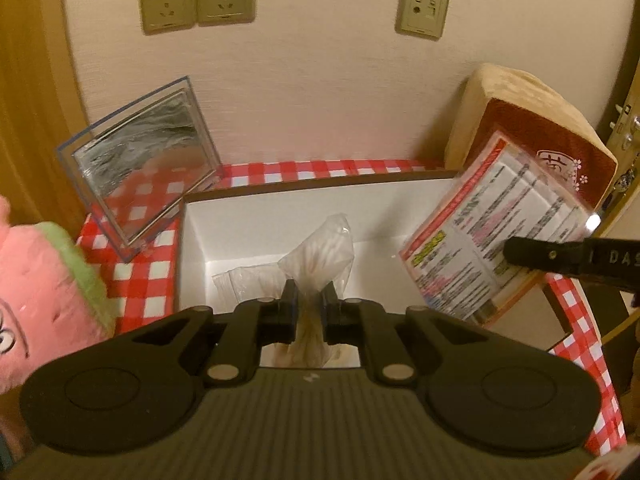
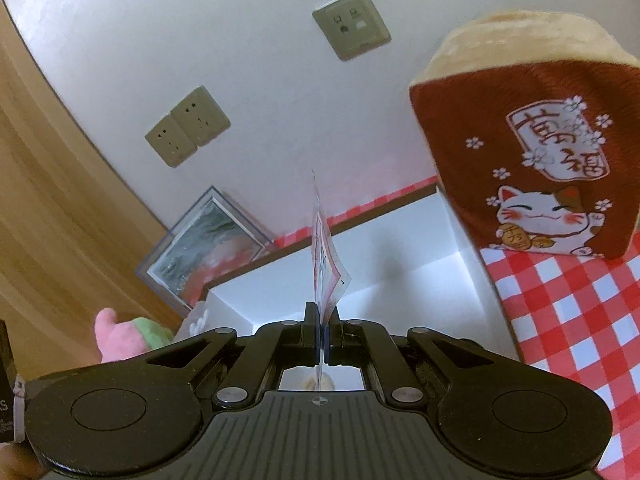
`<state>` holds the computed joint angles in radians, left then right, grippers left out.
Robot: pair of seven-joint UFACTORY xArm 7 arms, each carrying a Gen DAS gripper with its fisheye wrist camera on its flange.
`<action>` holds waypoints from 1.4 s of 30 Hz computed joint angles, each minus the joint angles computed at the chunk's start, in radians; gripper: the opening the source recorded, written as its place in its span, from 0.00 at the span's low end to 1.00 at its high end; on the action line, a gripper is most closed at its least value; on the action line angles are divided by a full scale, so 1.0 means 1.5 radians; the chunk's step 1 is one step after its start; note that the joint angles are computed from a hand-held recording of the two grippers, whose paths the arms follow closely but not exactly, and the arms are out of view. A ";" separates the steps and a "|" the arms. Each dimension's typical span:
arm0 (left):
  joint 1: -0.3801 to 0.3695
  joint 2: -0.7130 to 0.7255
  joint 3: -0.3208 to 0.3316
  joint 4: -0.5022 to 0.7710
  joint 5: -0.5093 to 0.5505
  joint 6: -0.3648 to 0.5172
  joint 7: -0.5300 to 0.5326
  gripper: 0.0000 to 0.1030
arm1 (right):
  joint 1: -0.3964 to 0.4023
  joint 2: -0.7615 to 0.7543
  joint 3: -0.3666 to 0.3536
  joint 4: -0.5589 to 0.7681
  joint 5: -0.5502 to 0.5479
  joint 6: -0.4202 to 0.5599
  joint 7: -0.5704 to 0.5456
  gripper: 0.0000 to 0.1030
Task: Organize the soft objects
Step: 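Carry swab bag and printed packet into the white box and release both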
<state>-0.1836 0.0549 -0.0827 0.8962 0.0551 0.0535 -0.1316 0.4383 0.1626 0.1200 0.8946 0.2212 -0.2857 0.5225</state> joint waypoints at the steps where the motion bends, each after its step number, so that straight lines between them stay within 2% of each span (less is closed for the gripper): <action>1: 0.004 0.008 -0.007 0.010 -0.022 0.006 0.020 0.15 | -0.008 0.007 0.006 0.006 -0.007 0.002 0.005 0.02; 2: 0.003 0.015 -0.007 0.019 -0.022 0.009 0.021 0.24 | -0.011 0.011 0.007 0.011 -0.011 0.003 0.009 0.02; 4: -0.004 0.026 0.005 0.031 0.000 0.007 0.000 0.29 | -0.018 0.019 0.011 0.019 -0.019 0.007 0.017 0.02; 17: 0.010 0.025 -0.006 0.032 -0.050 0.024 0.037 0.29 | -0.029 0.043 0.007 0.047 -0.049 0.026 0.037 0.02; 20: 0.010 0.017 -0.003 0.024 -0.049 0.024 0.033 0.29 | -0.097 0.054 0.068 0.053 -0.096 0.008 0.070 0.02; 22: 0.011 0.012 -0.003 0.020 -0.052 0.026 0.034 0.30 | -0.111 0.059 0.077 0.060 -0.113 -0.001 0.088 0.02; 23: 0.012 0.009 -0.005 0.017 -0.058 0.026 0.038 0.31 | -0.125 0.064 0.089 0.064 -0.131 -0.013 0.097 0.04; 25: 0.011 0.004 -0.003 0.014 -0.055 0.030 0.035 0.34 | -0.166 0.074 0.121 0.072 -0.183 -0.026 0.128 0.30; 26: 0.011 0.001 -0.004 0.012 -0.058 0.031 0.037 0.34 | -0.150 0.070 0.105 0.075 -0.179 -0.017 0.128 0.66; 27: 0.013 -0.003 -0.007 0.008 -0.068 0.031 0.047 0.35 | -0.107 0.063 0.065 0.070 -0.146 -0.020 0.112 0.78; 28: 0.013 -0.008 -0.008 0.003 -0.076 0.031 0.053 0.36 | -0.078 0.059 0.040 0.062 -0.124 -0.040 0.097 0.78; 29: 0.012 -0.012 -0.007 -0.001 -0.076 0.032 0.053 0.39 | -0.077 0.057 0.038 0.058 -0.130 -0.046 0.094 0.78; 30: 0.012 -0.016 -0.007 -0.005 -0.078 0.033 0.053 0.40 | -0.084 0.051 0.043 0.057 -0.137 -0.031 0.093 0.78; 32: 0.011 -0.026 -0.007 -0.015 -0.087 0.033 0.061 0.40 | -0.055 0.036 0.017 0.048 -0.109 0.000 0.071 0.78; 34: 0.008 -0.035 -0.008 -0.024 -0.102 0.034 0.071 0.41 | -0.057 0.022 0.018 0.035 -0.111 0.018 0.060 0.78; 36: 0.005 -0.046 -0.007 -0.035 -0.123 0.034 0.088 0.42 | -0.019 0.004 -0.016 0.016 -0.086 0.029 0.028 0.78; 41: -0.012 -0.085 0.002 -0.074 -0.170 0.030 0.124 0.43 | -0.018 -0.042 -0.009 -0.036 -0.071 0.039 -0.002 0.78; 42: -0.020 -0.095 0.006 -0.085 -0.187 0.029 0.137 0.43 | -0.005 -0.053 -0.018 -0.048 -0.054 0.035 -0.017 0.78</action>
<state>-0.2128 -0.0883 -0.0733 0.7689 -0.2254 0.0965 0.0745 0.4309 0.0835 0.0927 0.8220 0.1397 -0.2328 0.4966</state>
